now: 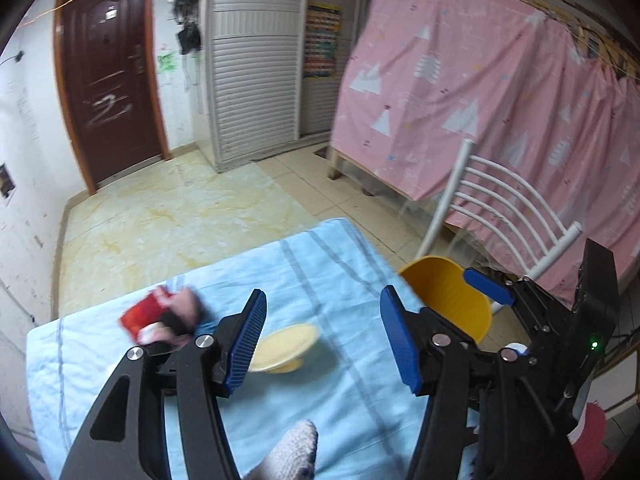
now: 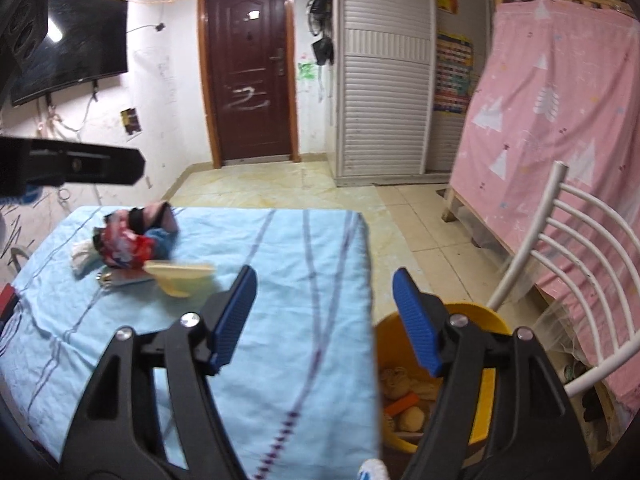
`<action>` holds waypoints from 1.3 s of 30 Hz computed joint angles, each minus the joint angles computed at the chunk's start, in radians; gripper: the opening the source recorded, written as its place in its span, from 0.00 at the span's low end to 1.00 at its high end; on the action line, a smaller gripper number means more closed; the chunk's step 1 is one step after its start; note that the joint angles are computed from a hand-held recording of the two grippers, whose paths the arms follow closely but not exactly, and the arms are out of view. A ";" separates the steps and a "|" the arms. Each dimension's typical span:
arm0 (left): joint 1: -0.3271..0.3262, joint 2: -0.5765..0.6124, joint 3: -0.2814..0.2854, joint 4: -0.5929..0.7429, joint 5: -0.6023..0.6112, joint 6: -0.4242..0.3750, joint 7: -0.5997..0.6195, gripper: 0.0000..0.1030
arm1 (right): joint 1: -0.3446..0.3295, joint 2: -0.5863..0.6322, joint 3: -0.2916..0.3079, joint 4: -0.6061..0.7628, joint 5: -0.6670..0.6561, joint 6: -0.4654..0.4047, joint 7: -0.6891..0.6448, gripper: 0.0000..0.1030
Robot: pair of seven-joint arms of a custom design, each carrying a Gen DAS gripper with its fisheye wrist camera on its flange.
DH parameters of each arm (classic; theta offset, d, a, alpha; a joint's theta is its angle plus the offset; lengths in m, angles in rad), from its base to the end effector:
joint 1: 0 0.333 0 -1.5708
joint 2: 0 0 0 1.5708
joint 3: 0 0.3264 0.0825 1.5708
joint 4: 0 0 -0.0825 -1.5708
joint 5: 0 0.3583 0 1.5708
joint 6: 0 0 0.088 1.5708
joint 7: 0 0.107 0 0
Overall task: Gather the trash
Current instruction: 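Move both tools back over the table, then grasp the crumpled white plastic bag with the left tool while the right tool grasps the yellow hairbrush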
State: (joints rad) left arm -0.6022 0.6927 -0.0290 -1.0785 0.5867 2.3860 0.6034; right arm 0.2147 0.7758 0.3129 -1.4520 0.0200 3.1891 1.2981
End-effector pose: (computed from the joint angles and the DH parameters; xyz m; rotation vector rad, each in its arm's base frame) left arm 0.6323 -0.4454 0.5059 -1.8276 1.7496 -0.8031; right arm 0.6913 0.3126 0.3829 -1.9300 1.0468 -0.5670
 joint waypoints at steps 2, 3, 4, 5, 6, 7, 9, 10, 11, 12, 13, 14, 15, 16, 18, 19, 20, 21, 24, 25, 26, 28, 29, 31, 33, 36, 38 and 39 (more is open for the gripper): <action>0.005 -0.079 0.017 -0.127 0.029 0.035 -0.050 0.50 | 0.018 0.003 -0.006 0.011 -0.005 -0.011 -0.003 0.67; 0.009 -0.106 0.018 -0.170 0.044 0.045 -0.069 0.50 | 0.026 0.004 -0.008 0.014 -0.007 -0.015 -0.006 0.67; 0.015 -0.137 0.019 -0.218 0.060 0.056 -0.090 0.50 | 0.031 0.004 -0.007 0.016 -0.008 -0.020 -0.010 0.68; 0.023 -0.171 0.020 -0.271 0.079 0.068 -0.113 0.51 | 0.035 0.006 -0.006 0.020 -0.008 -0.024 -0.014 0.71; 0.032 -0.189 0.014 -0.299 0.092 0.073 -0.127 0.51 | 0.042 0.008 -0.005 0.027 -0.008 -0.032 -0.018 0.72; 0.041 -0.214 0.011 -0.338 0.108 0.080 -0.146 0.51 | 0.047 0.010 -0.003 0.033 -0.007 -0.039 -0.023 0.73; 0.061 -0.255 0.000 -0.400 0.135 0.091 -0.179 0.52 | 0.051 0.016 0.009 0.043 -0.003 -0.054 -0.037 0.73; 0.071 -0.276 -0.004 -0.433 0.150 0.098 -0.197 0.52 | 0.054 0.018 0.014 0.046 -0.001 -0.061 -0.044 0.73; 0.080 -0.292 -0.010 -0.459 0.164 0.103 -0.216 0.53 | 0.061 0.022 0.016 0.055 0.002 -0.073 -0.050 0.74; 0.092 -0.312 -0.016 -0.492 0.176 0.112 -0.231 0.53 | 0.064 0.026 0.019 0.064 0.007 -0.082 -0.057 0.74; 0.105 -0.330 -0.022 -0.521 0.185 0.118 -0.245 0.54 | 0.069 0.031 0.022 0.074 0.012 -0.093 -0.065 0.74; 0.118 -0.344 -0.028 -0.545 0.192 0.122 -0.258 0.54 | 0.076 0.036 0.022 0.084 0.018 -0.104 -0.071 0.74; 0.130 -0.355 -0.035 -0.565 0.198 0.126 -0.270 0.55 | 0.085 0.040 0.018 0.094 0.024 -0.112 -0.074 0.75; 0.143 -0.369 -0.040 -0.591 0.202 0.134 -0.282 0.55 | 0.094 0.046 0.014 0.106 0.029 -0.121 -0.078 0.75; 0.170 -0.387 -0.052 -0.628 0.201 0.148 -0.295 0.57 | 0.115 0.057 0.001 0.129 0.038 -0.140 -0.085 0.76; 0.181 -0.397 -0.056 -0.647 0.201 0.154 -0.301 0.57 | 0.126 0.062 -0.007 0.140 0.042 -0.149 -0.086 0.77; 0.192 -0.406 -0.059 -0.665 0.203 0.162 -0.308 0.58 | 0.138 0.069 -0.013 0.155 0.045 -0.162 -0.089 0.77; 0.201 -0.413 -0.063 -0.683 0.205 0.172 -0.314 0.58 | 0.141 0.072 -0.014 0.161 0.049 -0.168 -0.095 0.77; 0.227 -0.432 -0.071 -0.727 0.206 0.195 -0.325 0.58 | 0.170 0.092 -0.034 0.206 0.056 -0.201 -0.102 0.80; 0.238 -0.437 -0.075 -0.743 0.200 0.206 -0.321 0.58 | 0.180 0.099 -0.042 0.220 0.059 -0.211 -0.102 0.80; 0.243 -0.439 -0.077 -0.751 0.197 0.210 -0.320 0.59 | 0.187 0.104 -0.047 0.231 0.061 -0.220 -0.103 0.81; 0.258 -0.440 -0.083 -0.769 0.181 0.223 -0.306 0.60 | 0.207 0.122 -0.064 0.269 0.064 -0.247 -0.100 0.82; 0.268 -0.437 -0.088 -0.777 0.160 0.233 -0.286 0.61 | 0.214 0.128 -0.071 0.281 0.065 -0.257 -0.099 0.82; 0.280 -0.431 -0.093 -0.789 0.127 0.238 -0.251 0.62 | 0.224 0.148 -0.079 0.319 0.069 -0.291 -0.100 0.83; 0.285 -0.432 -0.095 -0.803 0.102 0.236 -0.221 0.63 | 0.236 0.167 -0.090 0.356 0.073 -0.321 -0.097 0.84; 0.292 -0.413 -0.099 -0.804 0.057 0.226 -0.158 0.63 | 0.252 0.195 -0.108 0.409 0.077 -0.363 -0.091 0.85; 0.297 -0.398 -0.102 -0.802 0.024 0.218 -0.112 0.63 | 0.262 0.215 -0.119 0.449 0.077 -0.394 -0.087 0.85; 0.295 -0.391 -0.100 -0.797 0.014 0.211 -0.097 0.63 | 0.267 0.227 -0.126 0.471 0.076 -0.413 -0.083 0.85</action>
